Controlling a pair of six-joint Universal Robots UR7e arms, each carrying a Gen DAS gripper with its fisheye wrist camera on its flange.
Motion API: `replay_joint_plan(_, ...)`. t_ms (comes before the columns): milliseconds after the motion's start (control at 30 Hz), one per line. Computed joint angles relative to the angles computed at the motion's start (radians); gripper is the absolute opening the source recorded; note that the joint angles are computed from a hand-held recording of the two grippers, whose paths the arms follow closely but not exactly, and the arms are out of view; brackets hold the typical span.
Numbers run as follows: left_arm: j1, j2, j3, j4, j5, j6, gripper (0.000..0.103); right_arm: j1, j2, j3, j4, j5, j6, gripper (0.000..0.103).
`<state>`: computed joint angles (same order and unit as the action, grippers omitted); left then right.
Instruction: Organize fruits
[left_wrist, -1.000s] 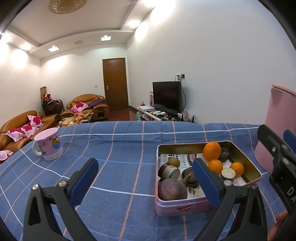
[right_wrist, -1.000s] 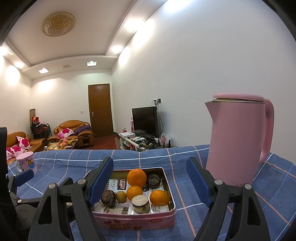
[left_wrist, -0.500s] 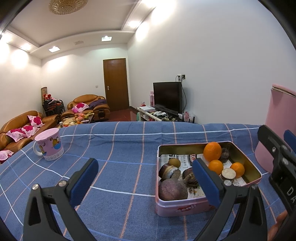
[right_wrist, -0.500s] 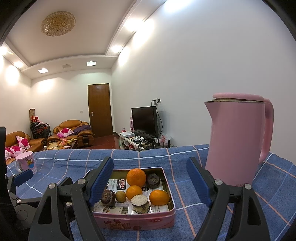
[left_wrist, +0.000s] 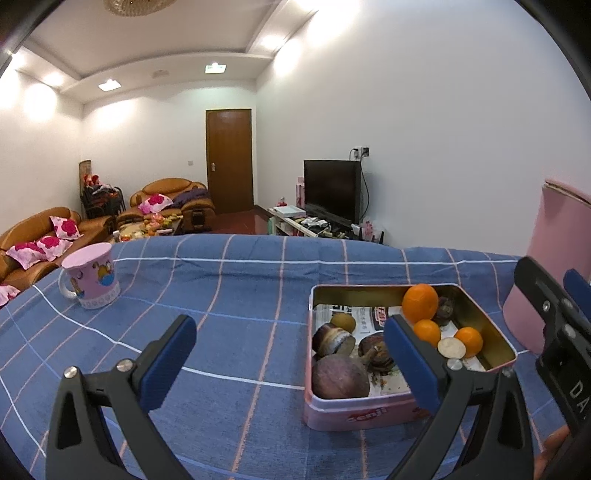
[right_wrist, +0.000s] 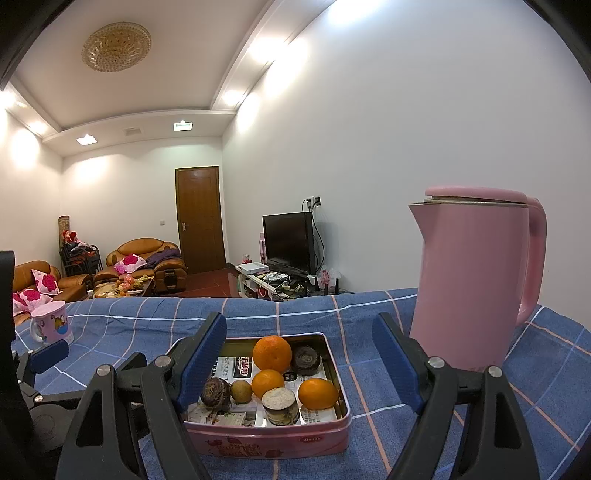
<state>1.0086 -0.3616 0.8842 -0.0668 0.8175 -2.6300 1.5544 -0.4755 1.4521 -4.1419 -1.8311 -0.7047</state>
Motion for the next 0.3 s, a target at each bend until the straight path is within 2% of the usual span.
replay_joint_plan(300, 0.001, 0.001, 0.002, -0.011, 0.007, 0.021, 0.103, 0.001, 0.000, -0.001, 0.000, -0.002, 0.000, 0.082)
